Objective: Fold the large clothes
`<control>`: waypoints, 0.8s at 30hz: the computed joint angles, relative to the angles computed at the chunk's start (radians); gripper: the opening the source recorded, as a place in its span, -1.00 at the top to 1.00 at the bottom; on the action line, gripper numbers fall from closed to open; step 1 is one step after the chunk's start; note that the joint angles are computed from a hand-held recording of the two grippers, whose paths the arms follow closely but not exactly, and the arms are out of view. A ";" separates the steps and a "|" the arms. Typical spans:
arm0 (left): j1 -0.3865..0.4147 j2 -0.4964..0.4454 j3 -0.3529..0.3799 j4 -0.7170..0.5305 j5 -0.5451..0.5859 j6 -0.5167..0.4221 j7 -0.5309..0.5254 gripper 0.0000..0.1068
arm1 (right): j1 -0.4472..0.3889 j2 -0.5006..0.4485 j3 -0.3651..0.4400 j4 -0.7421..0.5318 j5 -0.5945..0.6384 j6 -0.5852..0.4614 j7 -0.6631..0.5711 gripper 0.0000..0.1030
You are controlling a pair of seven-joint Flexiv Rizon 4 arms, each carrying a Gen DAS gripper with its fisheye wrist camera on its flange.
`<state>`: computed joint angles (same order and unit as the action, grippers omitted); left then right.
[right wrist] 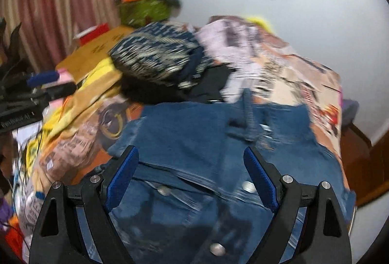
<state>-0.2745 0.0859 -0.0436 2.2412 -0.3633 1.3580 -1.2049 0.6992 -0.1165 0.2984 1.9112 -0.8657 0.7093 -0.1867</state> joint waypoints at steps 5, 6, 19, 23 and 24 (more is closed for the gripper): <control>0.015 -0.011 0.025 0.028 -0.073 -0.029 0.021 -0.18 | 0.005 -0.119 0.003 -0.102 0.207 0.009 -0.202 -0.66; 0.021 -0.012 0.027 0.033 -0.072 -0.031 0.018 -0.18 | 0.010 -0.139 0.002 -0.121 0.242 -0.003 -0.238 -0.65; 0.065 -0.059 0.021 0.069 -0.100 -0.050 0.027 -0.18 | 0.097 -0.312 -0.064 -0.297 0.306 -0.180 -0.502 -0.62; 0.066 -0.065 0.015 0.071 -0.094 -0.048 0.024 -0.18 | 0.097 -0.309 -0.075 -0.281 0.295 -0.099 -0.479 0.07; 0.066 -0.068 0.013 0.070 -0.091 -0.049 0.023 -0.18 | 0.095 -0.299 -0.078 -0.264 0.290 -0.054 -0.449 0.34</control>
